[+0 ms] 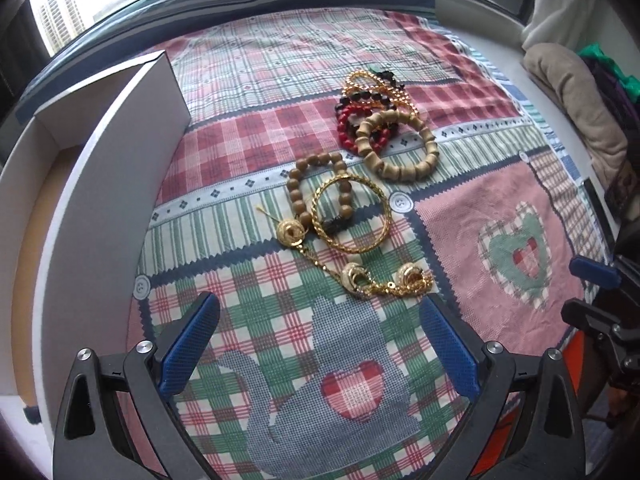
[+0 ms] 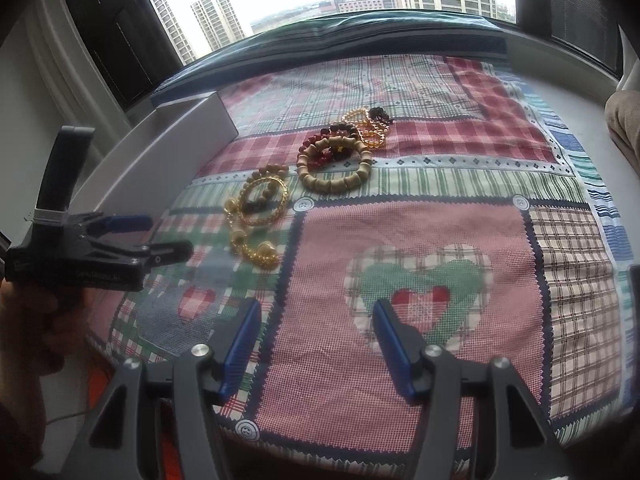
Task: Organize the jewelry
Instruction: 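Grasp the gold chain-link bangle with the left tool while the right grasps the wooden bead bracelet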
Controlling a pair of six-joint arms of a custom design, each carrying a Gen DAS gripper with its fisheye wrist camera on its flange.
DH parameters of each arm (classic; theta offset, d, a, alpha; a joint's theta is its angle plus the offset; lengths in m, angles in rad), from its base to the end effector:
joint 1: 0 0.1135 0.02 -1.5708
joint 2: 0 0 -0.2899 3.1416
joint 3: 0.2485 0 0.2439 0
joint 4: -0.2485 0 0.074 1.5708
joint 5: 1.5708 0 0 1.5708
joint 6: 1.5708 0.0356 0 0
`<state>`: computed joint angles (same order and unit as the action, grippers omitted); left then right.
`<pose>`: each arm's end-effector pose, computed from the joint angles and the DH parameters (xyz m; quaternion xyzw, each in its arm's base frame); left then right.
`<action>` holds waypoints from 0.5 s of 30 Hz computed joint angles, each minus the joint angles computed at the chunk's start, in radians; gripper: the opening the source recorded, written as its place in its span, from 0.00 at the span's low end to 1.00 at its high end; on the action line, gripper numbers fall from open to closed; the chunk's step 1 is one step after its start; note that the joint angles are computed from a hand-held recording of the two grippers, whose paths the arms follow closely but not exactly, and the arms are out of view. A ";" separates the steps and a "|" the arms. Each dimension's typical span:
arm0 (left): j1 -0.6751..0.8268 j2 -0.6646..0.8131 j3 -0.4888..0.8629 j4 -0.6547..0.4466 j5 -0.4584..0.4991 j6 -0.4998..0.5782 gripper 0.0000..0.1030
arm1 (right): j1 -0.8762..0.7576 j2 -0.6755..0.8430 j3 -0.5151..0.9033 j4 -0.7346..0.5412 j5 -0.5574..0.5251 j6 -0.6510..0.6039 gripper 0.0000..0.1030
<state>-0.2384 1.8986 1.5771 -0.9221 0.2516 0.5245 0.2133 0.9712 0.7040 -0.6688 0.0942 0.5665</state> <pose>0.3783 -0.1011 0.2675 0.3834 0.9009 -0.0995 0.1776 0.1621 0.0317 0.2601 0.1812 0.9317 0.0771 0.3054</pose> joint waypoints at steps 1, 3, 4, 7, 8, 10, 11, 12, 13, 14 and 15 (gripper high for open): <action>-0.008 0.031 0.050 -0.016 -0.004 -0.002 0.97 | -0.016 0.005 0.005 0.000 -0.009 -0.014 0.57; -0.021 0.091 0.142 -0.046 0.009 0.007 0.97 | -0.048 0.019 0.017 0.000 -0.024 -0.045 0.57; -0.028 0.125 0.188 -0.064 0.008 0.012 0.97 | -0.067 0.027 0.022 0.004 -0.039 -0.063 0.57; -0.053 0.245 0.346 -0.145 -0.016 0.005 0.88 | -0.188 0.067 0.037 0.030 -0.175 -0.129 0.57; -0.057 0.288 0.406 -0.183 -0.023 0.000 0.80 | -0.246 0.093 0.048 0.035 -0.238 -0.150 0.57; -0.064 0.356 0.508 -0.249 -0.018 -0.011 0.74 | -0.355 0.166 0.081 0.031 -0.344 -0.186 0.57; -0.068 0.376 0.539 -0.265 -0.015 -0.013 0.73 | -0.399 0.209 0.104 0.023 -0.381 -0.202 0.57; -0.076 0.387 0.555 -0.270 -0.018 -0.008 0.71 | -0.434 0.245 0.123 0.022 -0.407 -0.210 0.57; -0.085 0.391 0.557 -0.266 -0.026 0.002 0.69 | -0.461 0.282 0.145 0.018 -0.427 -0.225 0.57; -0.092 0.397 0.563 -0.267 -0.035 0.015 0.65 | -0.479 0.319 0.169 0.011 -0.436 -0.239 0.57; -0.100 0.410 0.578 -0.275 -0.046 0.025 0.61 | -0.493 0.349 0.188 0.005 -0.442 -0.246 0.57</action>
<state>-0.3387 2.3084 2.1552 -1.1974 0.2060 0.5499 -0.2795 1.3199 0.8924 -0.6639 -0.3481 0.3209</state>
